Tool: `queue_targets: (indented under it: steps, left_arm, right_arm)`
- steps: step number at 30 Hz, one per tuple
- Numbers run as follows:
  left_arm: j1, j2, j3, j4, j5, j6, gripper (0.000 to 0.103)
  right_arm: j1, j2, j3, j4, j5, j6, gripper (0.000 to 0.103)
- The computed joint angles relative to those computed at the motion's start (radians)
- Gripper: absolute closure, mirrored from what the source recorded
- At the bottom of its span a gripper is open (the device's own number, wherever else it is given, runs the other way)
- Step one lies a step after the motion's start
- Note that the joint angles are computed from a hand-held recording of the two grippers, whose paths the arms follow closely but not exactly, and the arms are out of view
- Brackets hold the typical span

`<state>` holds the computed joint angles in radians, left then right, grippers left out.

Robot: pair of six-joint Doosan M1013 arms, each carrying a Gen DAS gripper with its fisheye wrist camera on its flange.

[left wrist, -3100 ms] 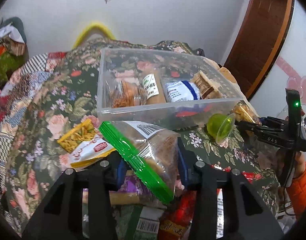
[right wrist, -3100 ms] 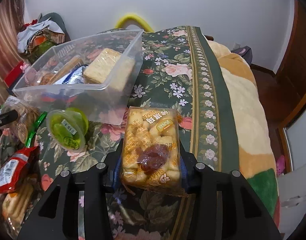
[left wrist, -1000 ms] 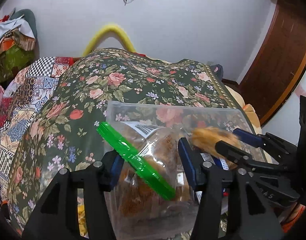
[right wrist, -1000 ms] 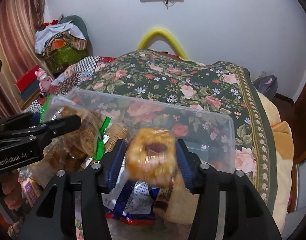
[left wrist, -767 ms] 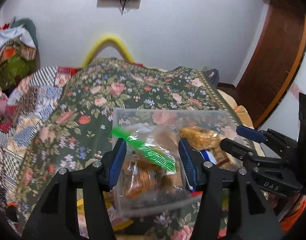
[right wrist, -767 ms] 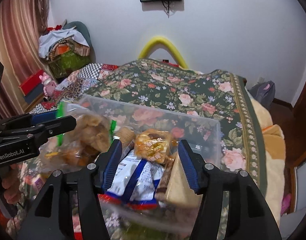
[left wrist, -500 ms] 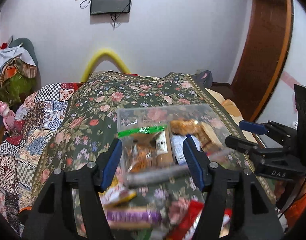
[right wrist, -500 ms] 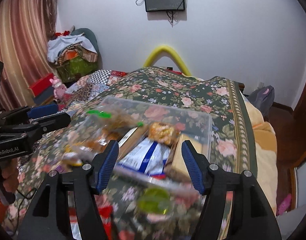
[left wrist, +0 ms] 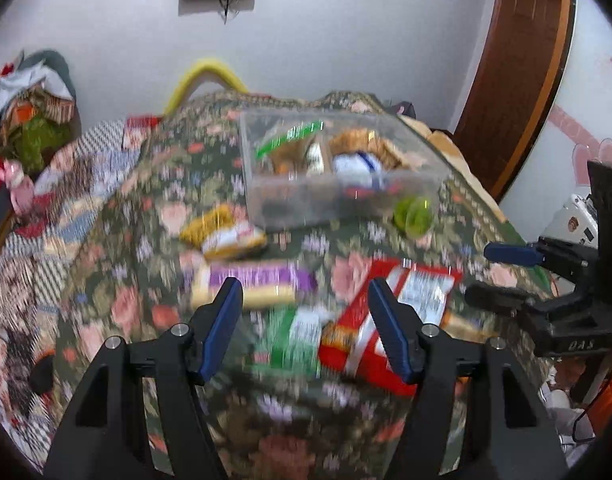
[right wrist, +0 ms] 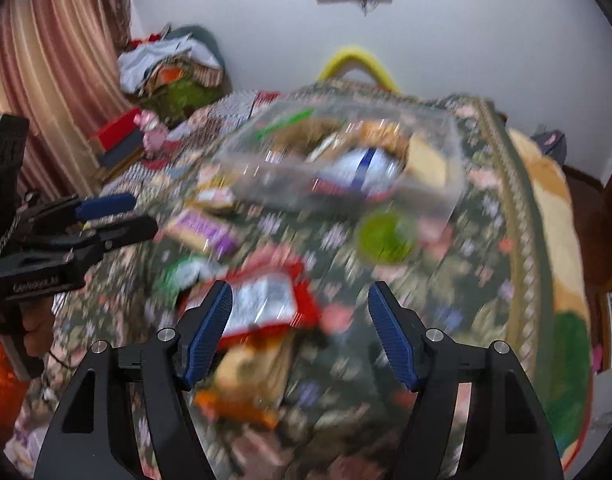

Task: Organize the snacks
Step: 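Grasp green snack bag with left tool while right tool grasps yellow biscuit pack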

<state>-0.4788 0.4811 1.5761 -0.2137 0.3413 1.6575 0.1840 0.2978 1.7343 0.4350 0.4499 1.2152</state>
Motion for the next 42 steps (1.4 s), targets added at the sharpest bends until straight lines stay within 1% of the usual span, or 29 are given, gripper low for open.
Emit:
queue_targets:
  steps: [1, 3, 5, 8, 11, 13, 15, 17, 18, 22, 24, 29, 30, 32, 35, 39, 42]
  left_arm:
    - [0.002, 0.004, 0.002, 0.000, 0.016, -0.005, 0.039]
    - [0.003, 0.009, 0.009, 0.041, 0.031, -0.052, 0.039]
    - [0.009, 0.016, 0.016, 0.024, 0.042, -0.053, 0.038]
    - [0.012, 0.025, 0.019, 0.019, 0.045, -0.059, 0.039]
    - [0.010, 0.042, 0.008, 0.037, 0.051, -0.068, 0.039]
    - [0.009, 0.054, -0.002, 0.046, 0.056, -0.073, 0.039]
    - [0.007, 0.064, -0.010, 0.061, 0.055, -0.088, 0.042]
    - [0.010, 0.071, -0.015, 0.027, 0.055, -0.059, 0.045]
    - [0.013, 0.075, -0.017, -0.008, 0.057, -0.029, 0.046]
    - [0.019, 0.089, -0.029, -0.079, 0.064, 0.033, 0.049]
    - [0.020, 0.092, -0.030, -0.108, 0.058, 0.057, 0.053]
    - [0.008, 0.087, -0.016, -0.073, 0.015, 0.036, 0.059]
    - [0.004, 0.084, -0.012, -0.053, 0.009, 0.023, 0.060]
    - [0.002, 0.079, -0.006, -0.054, 0.005, 0.024, 0.061]
    - [0.003, 0.065, 0.008, -0.112, -0.004, 0.074, 0.063]
    - [0.002, 0.044, 0.019, -0.116, -0.027, 0.078, 0.063]
    - [-0.002, 0.029, 0.024, -0.094, -0.050, 0.062, 0.063]
  right_arm:
    - [0.002, 0.001, 0.006, 0.013, 0.013, -0.010, 0.036]
    - [0.008, 0.008, 0.016, 0.006, 0.043, -0.001, 0.036]
    - [0.011, 0.019, 0.019, 0.000, 0.063, 0.013, 0.036]
    - [0.005, 0.031, 0.016, 0.047, 0.077, 0.001, 0.036]
    - [0.006, 0.046, -0.001, 0.037, 0.084, 0.009, 0.036]
    - [0.013, 0.054, -0.011, 0.006, 0.083, 0.025, 0.036]
    - [0.018, 0.065, -0.019, -0.007, 0.087, 0.032, 0.036]
    - [0.021, 0.073, -0.022, -0.011, 0.086, 0.038, 0.047]
    - [0.022, 0.077, -0.024, -0.013, 0.089, 0.040, 0.049]
    - [0.016, 0.074, -0.017, -0.009, 0.072, 0.037, 0.060]
    - [0.013, 0.070, -0.011, -0.016, 0.056, 0.041, 0.062]
    - [-0.003, 0.057, 0.010, 0.009, 0.019, 0.033, 0.068]
    - [-0.006, 0.053, 0.015, 0.003, 0.012, 0.039, 0.068]
    - [-0.011, 0.045, 0.023, 0.002, 0.003, 0.042, 0.070]
    - [-0.019, 0.031, 0.036, -0.009, -0.011, 0.053, 0.070]
    - [-0.030, 0.014, 0.049, -0.005, -0.030, 0.064, 0.070]
    - [-0.038, 0.003, 0.052, 0.016, -0.044, 0.052, 0.070]
